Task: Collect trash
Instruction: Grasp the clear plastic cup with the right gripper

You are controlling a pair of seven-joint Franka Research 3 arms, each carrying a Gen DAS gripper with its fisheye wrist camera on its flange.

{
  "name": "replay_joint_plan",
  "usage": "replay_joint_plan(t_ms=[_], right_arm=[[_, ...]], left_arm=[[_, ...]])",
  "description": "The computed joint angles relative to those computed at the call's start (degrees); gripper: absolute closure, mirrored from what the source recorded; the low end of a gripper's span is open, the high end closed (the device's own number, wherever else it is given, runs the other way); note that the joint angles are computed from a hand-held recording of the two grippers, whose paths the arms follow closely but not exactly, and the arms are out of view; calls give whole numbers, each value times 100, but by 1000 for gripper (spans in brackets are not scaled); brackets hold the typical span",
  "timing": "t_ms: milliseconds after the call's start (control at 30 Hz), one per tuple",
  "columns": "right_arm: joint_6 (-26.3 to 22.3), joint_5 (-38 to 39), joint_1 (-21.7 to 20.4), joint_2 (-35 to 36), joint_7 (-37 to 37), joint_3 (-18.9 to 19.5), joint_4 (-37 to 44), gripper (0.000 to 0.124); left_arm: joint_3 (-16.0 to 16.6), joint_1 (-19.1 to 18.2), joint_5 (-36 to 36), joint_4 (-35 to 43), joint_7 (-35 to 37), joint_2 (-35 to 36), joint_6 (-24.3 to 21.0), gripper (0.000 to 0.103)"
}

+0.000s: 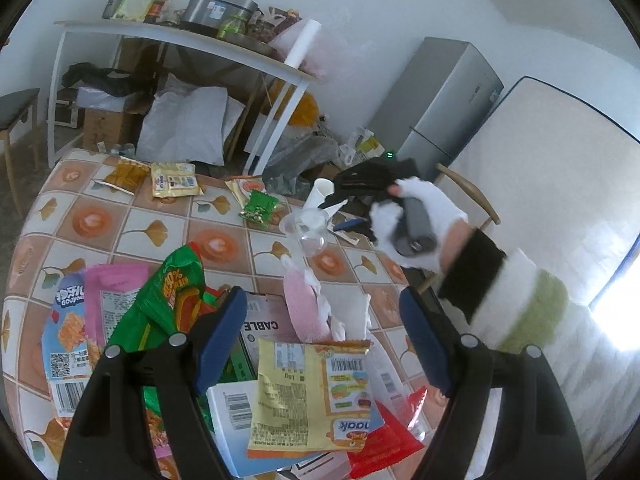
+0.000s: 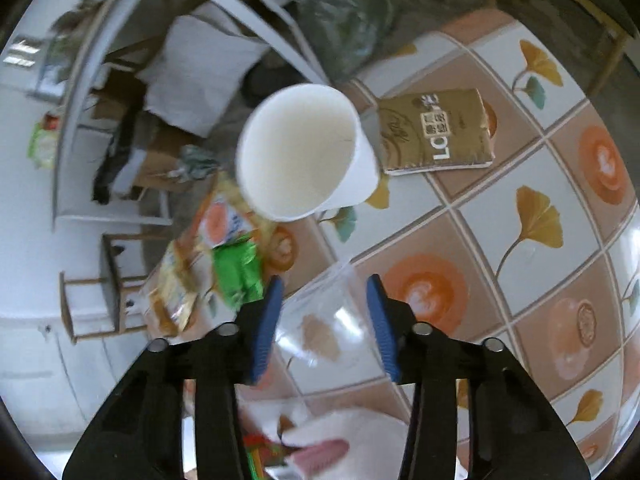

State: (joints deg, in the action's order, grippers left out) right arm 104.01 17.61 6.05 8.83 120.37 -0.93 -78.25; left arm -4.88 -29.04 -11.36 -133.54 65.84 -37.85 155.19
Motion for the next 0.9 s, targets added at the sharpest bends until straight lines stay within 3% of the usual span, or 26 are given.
replay_joint_plan(t_ms=[200, 333, 567, 700, 900], right_arm=[[-267, 6, 2, 378, -9, 25, 401, 94], [-681, -76, 15, 503, -251, 46, 700, 115], [-663, -148, 56, -48, -1109, 69, 131, 118], [-58, -354, 118, -598, -1586, 64, -645, 121], [1021, 57, -25, -1512, -1909, -62, -1849, 122]], left_arm=[[84, -174, -135, -68, 168, 4, -22, 27], [76, -162, -150, -92, 223, -1, -41, 27], [84, -120, -190, -55, 252, 49, -92, 27], [61, -94, -212, 40, 256, 145, -197, 27], [103, -85, -324, 428, 448, 477, -527, 28]])
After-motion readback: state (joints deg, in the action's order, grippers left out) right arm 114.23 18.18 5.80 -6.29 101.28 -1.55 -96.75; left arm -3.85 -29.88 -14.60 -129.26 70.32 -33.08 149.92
